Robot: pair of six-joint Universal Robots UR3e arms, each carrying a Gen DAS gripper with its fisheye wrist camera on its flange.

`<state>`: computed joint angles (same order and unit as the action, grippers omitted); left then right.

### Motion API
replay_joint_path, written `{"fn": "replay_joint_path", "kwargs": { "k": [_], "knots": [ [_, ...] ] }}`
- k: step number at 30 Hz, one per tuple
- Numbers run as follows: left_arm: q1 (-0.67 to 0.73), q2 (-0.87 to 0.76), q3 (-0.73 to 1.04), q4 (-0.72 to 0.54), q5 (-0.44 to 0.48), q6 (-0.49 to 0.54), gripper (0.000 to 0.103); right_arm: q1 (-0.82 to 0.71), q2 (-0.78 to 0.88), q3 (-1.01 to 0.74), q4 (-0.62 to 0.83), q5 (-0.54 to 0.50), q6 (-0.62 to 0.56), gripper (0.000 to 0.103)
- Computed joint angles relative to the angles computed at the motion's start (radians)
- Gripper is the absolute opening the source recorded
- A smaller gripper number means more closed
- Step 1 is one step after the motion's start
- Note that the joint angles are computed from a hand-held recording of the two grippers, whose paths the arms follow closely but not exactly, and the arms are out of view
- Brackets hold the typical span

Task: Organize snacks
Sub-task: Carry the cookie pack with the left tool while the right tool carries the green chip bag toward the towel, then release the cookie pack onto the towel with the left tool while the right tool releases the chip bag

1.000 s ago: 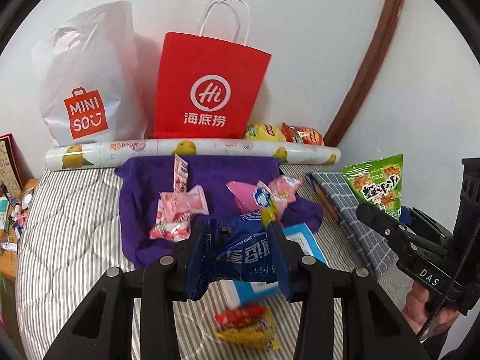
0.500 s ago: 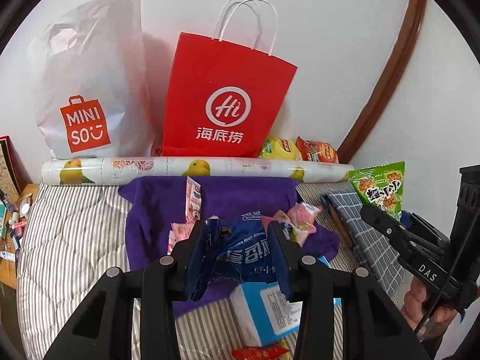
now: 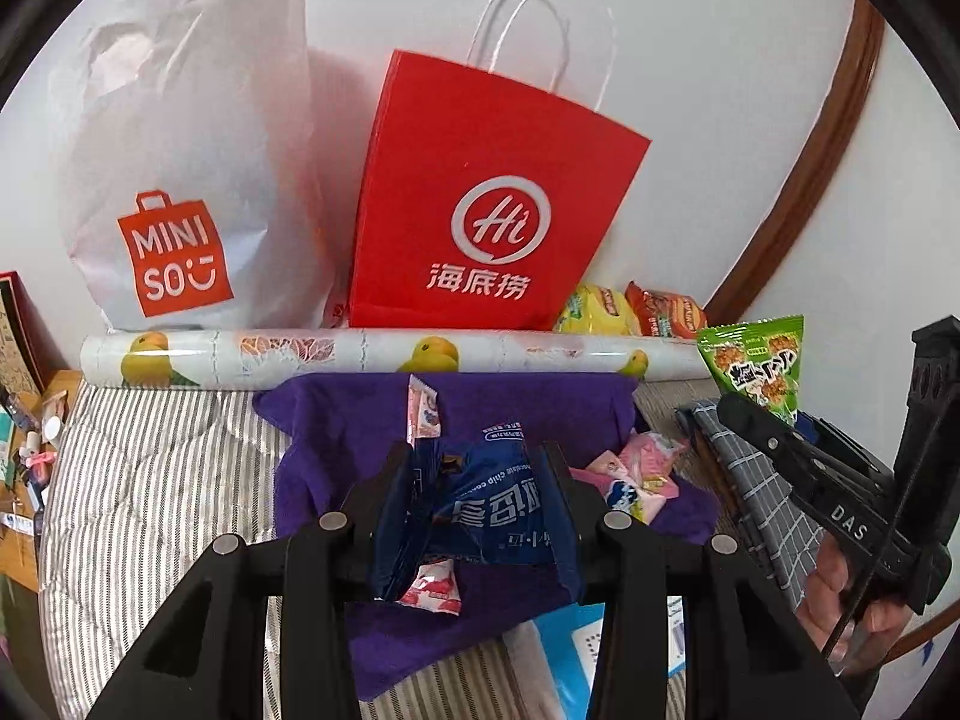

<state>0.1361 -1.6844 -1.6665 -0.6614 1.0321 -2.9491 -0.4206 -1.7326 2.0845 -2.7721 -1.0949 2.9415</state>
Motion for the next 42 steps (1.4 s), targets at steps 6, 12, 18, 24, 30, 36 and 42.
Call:
{"fn": "replay_joint_path", "kwargs": {
  "k": [6, 12, 18, 24, 30, 36, 42],
  "knots": [
    [0.008, -0.055, 0.01, 0.012, 0.008, -0.005, 0.04, 0.042, 0.133, -0.045, -0.054, -0.028, 0.015, 0.05],
    [0.02, -0.104, 0.008, 0.017, -0.008, -0.002, 0.04, 0.067, 0.287, -0.113, -0.06, -0.044, 0.015, 0.05],
    [0.019, -0.148, 0.003, 0.02, -0.039, 0.012, 0.04, 0.094, 0.421, -0.189, -0.039, -0.062, 0.03, 0.051],
    [-0.001, -0.188, 0.009, 0.015, -0.038, 0.018, 0.04, 0.111, 0.471, -0.224, -0.002, -0.093, 0.021, 0.051],
    [-0.018, -0.201, 0.011, -0.006, -0.026, 0.051, 0.04, 0.116, 0.469, -0.225, 0.013, -0.094, -0.007, 0.053],
    [-0.033, -0.223, 0.03, -0.025, -0.013, 0.05, 0.04, 0.125, 0.478, -0.245, 0.053, -0.091, -0.031, 0.06],
    [-0.04, -0.248, 0.044, -0.02, -0.008, 0.048, 0.04, 0.115, 0.467, -0.24, 0.062, -0.08, -0.023, 0.066]
  ]
}}
